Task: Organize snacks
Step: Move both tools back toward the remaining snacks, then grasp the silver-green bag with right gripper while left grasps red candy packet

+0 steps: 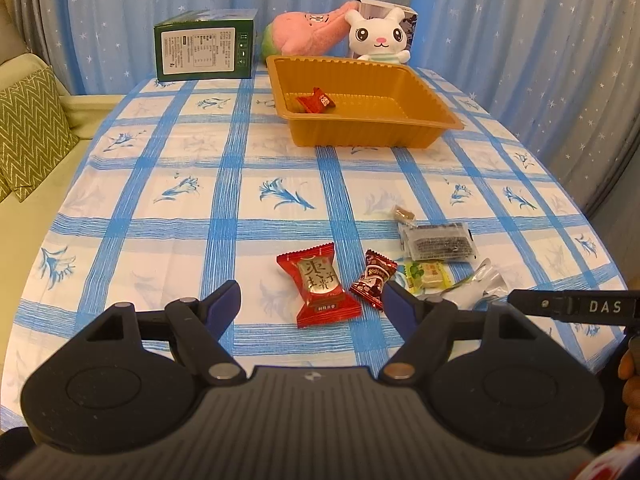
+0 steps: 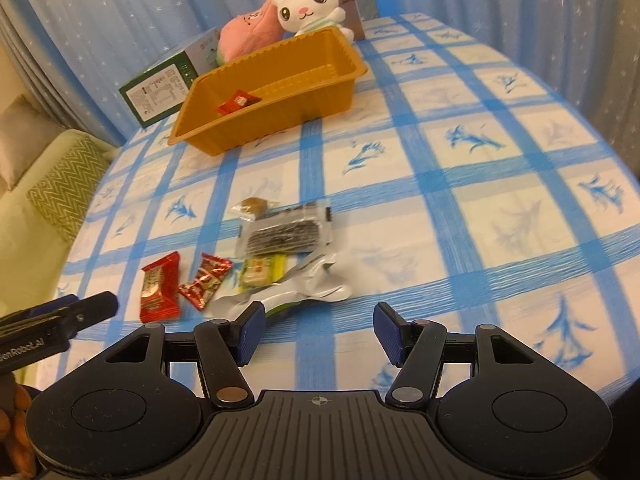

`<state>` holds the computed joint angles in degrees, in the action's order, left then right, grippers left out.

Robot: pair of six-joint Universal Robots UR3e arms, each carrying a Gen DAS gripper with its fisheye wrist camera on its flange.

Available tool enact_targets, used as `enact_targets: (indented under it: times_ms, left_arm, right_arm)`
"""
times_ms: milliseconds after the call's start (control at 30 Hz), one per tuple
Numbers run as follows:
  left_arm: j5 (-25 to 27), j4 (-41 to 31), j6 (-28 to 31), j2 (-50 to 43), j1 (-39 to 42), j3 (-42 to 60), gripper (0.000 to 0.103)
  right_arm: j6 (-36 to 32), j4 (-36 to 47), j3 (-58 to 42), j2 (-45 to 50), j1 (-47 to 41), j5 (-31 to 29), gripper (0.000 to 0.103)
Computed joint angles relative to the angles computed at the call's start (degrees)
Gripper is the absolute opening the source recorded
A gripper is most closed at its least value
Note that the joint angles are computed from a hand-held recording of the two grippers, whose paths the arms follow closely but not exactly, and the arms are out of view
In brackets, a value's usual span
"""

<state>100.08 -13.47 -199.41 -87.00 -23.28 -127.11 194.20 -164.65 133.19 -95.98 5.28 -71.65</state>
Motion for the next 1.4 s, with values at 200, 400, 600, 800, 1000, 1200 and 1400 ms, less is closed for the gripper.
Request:
enact_targets:
  times_ms: [200,400,600,800,1000,1200,1400]
  left_arm:
    - [-1.53,1.30,0.96,-1.50,1.09,0.30,0.075]
    - [-2.83,1.80,1.58,-2.40,2.46,0.49,0.075]
    - [-3.93,2.07,1.76,-2.35,4.38,0.18,0.075]
    - [-4.99,2.18,2.23,-2.47,5.46,0.25,0.075]
    - [-5.45,1.90,3.18,-2.72,5.76,0.76,0.075]
    - [-5.67,1.85,4.65,-4.00,5.64,2.13,0.075]
    - [-6.02,2.79,3.54,-5.42,4.74,1.67,0.075]
  right_arm:
    - [5.44,-4.18,-1.43,6.69,0.33,4.72,0.060]
    - [9.73,-8.20,-6.84,15.14,4.32,2.98,0.060]
    - [12.71,-8.91,-11.69,19.66,6.97,-1.47,0.060]
    - [10.81,-3.89,-17.90,22.32,9.71,-6.34,0.060]
    - [0.63,-1.63,-18.52,22.31,11.45,-9.35,0.043]
    - [-10.15,0.72,-16.43,19.04,10.20,-11.31,0.027]
    - [-11.18,-4.10,-9.85,16.47,7.28,-9.99,0.029]
